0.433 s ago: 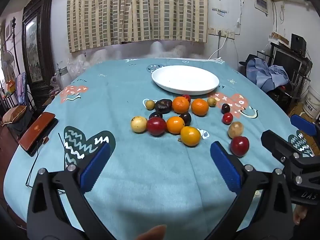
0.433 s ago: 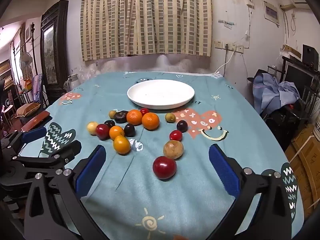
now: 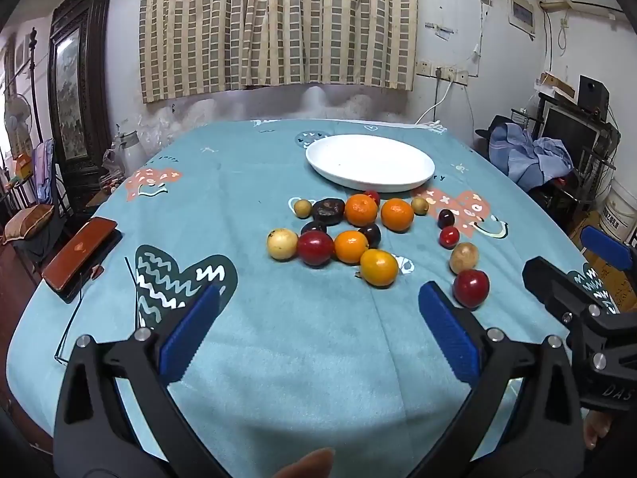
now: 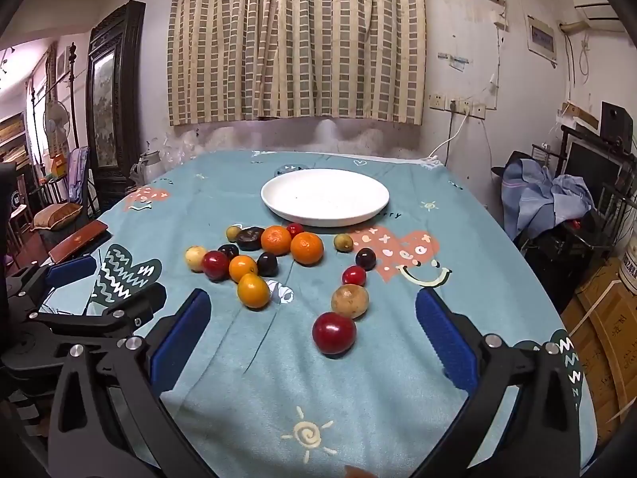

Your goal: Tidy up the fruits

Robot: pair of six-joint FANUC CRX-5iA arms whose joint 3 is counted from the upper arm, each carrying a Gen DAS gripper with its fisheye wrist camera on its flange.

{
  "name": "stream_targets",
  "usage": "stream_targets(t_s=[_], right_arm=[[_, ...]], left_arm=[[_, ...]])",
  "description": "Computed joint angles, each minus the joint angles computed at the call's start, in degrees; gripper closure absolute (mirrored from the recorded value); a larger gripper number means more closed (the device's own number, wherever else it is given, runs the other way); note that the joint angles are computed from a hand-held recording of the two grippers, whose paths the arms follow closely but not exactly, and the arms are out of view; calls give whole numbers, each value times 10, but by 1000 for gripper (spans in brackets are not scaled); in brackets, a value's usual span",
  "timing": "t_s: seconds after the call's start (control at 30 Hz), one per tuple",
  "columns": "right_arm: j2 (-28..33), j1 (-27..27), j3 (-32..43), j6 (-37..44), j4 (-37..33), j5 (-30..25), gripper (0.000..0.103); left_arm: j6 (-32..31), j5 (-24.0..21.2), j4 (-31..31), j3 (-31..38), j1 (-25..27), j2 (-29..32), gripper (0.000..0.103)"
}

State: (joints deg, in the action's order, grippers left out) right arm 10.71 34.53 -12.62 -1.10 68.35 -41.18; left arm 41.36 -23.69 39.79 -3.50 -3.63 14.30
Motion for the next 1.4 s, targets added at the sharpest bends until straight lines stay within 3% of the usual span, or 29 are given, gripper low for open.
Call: stream_targets(t_s=[0.03, 0.13, 0.4, 0.57, 0.7, 0.97, 1.4], right_arm=[[4, 1, -14, -26, 29, 3, 1], [1, -3, -19, -27, 32, 7, 1], [16, -5, -3, 0, -1, 7, 1], [15, -15, -9, -18, 7, 35, 1], [8, -35, -24, -45, 20, 86, 1], [4, -38, -32, -79, 42, 81, 1], [0, -41, -45, -97, 59, 83, 1]], left_arm=[[-25, 5, 27, -9, 1, 0, 2], [-26, 2, 31, -8, 4, 3, 2], [40, -16, -37, 26, 5, 22, 2], [47, -14, -45, 33, 2, 30, 2], [36, -9, -36, 30, 0, 32, 2], [-9, 5, 5, 15, -6, 29, 2], [-13, -3, 16, 17, -5, 32, 2]])
